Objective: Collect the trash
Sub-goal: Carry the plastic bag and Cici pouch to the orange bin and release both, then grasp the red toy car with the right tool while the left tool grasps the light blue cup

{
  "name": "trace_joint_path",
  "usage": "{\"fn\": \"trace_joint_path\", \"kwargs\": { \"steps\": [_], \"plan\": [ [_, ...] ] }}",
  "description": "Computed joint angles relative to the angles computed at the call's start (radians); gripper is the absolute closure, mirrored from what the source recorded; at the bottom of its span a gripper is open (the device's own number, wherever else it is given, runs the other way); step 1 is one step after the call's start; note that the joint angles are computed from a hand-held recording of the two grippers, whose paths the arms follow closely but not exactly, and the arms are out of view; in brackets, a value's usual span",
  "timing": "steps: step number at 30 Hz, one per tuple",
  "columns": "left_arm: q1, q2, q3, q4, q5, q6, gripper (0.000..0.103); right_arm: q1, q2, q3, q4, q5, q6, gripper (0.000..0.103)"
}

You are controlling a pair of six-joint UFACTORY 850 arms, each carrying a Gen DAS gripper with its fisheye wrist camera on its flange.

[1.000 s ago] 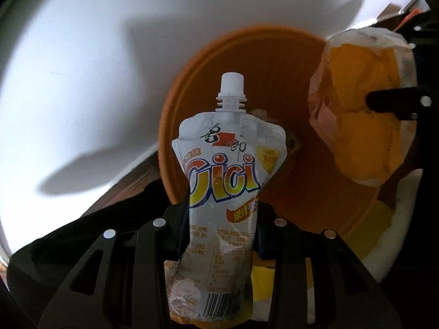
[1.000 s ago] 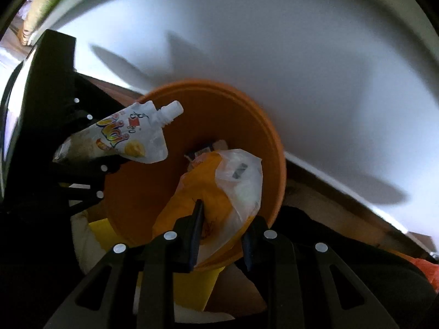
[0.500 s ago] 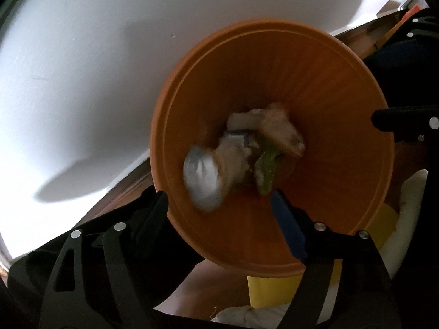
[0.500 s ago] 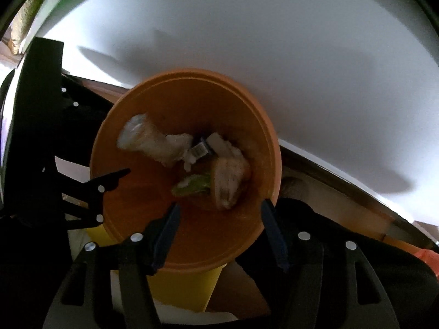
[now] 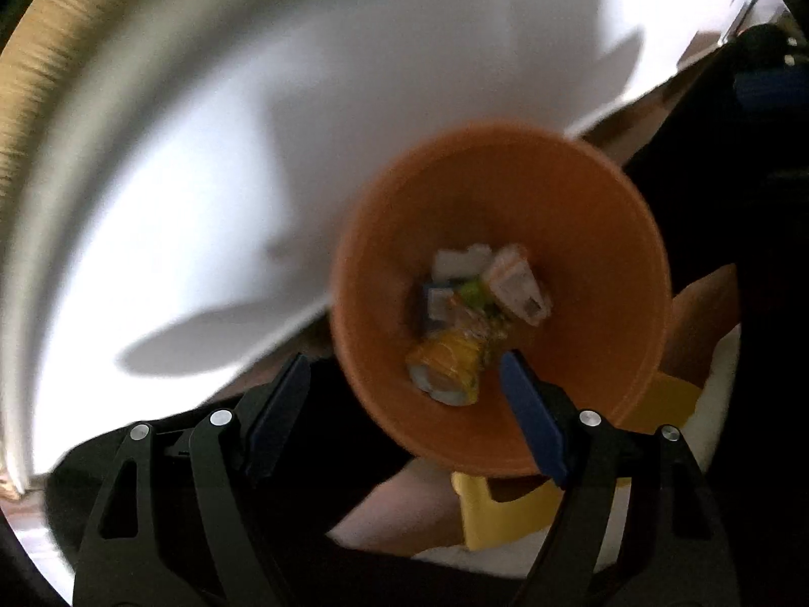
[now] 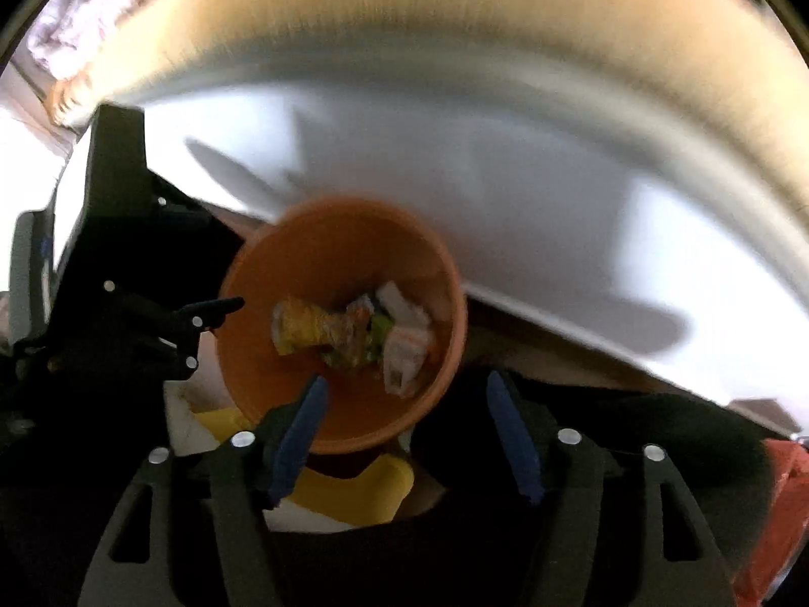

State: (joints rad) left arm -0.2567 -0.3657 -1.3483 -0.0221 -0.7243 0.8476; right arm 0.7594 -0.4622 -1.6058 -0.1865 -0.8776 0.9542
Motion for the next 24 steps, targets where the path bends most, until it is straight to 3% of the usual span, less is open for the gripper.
{"fn": "trace_joint_path", "kwargs": {
  "steps": [6, 12, 16, 21, 24],
  "plan": [
    [0.051, 0.064, -0.069, -0.199, 0.027, 0.154, 0.026, -0.010, 0.053, -0.053, -0.163, 0.010, 0.107, 0.032],
    [0.094, 0.056, -0.171, -0.431, 0.081, 0.246, 0.015, -0.077, -0.004, -0.208, -0.278, -0.009, 0.098, 0.031],
    [0.080, -0.033, -0.281, -0.412, 0.122, 0.090, 0.015, -0.158, -0.102, -0.352, -0.184, 0.056, 0.099, 0.031],
    [0.099, -0.116, -0.408, -0.459, -0.007, -0.032, 0.015, -0.246, -0.225, -0.525, -0.005, 0.129, 0.117, 0.031],
    [0.108, -0.115, -0.401, -0.494, -0.018, -0.017, 0.015, -0.298, -0.288, -0.583, 0.134, 0.184, 0.150, 0.031]
  ]
}}
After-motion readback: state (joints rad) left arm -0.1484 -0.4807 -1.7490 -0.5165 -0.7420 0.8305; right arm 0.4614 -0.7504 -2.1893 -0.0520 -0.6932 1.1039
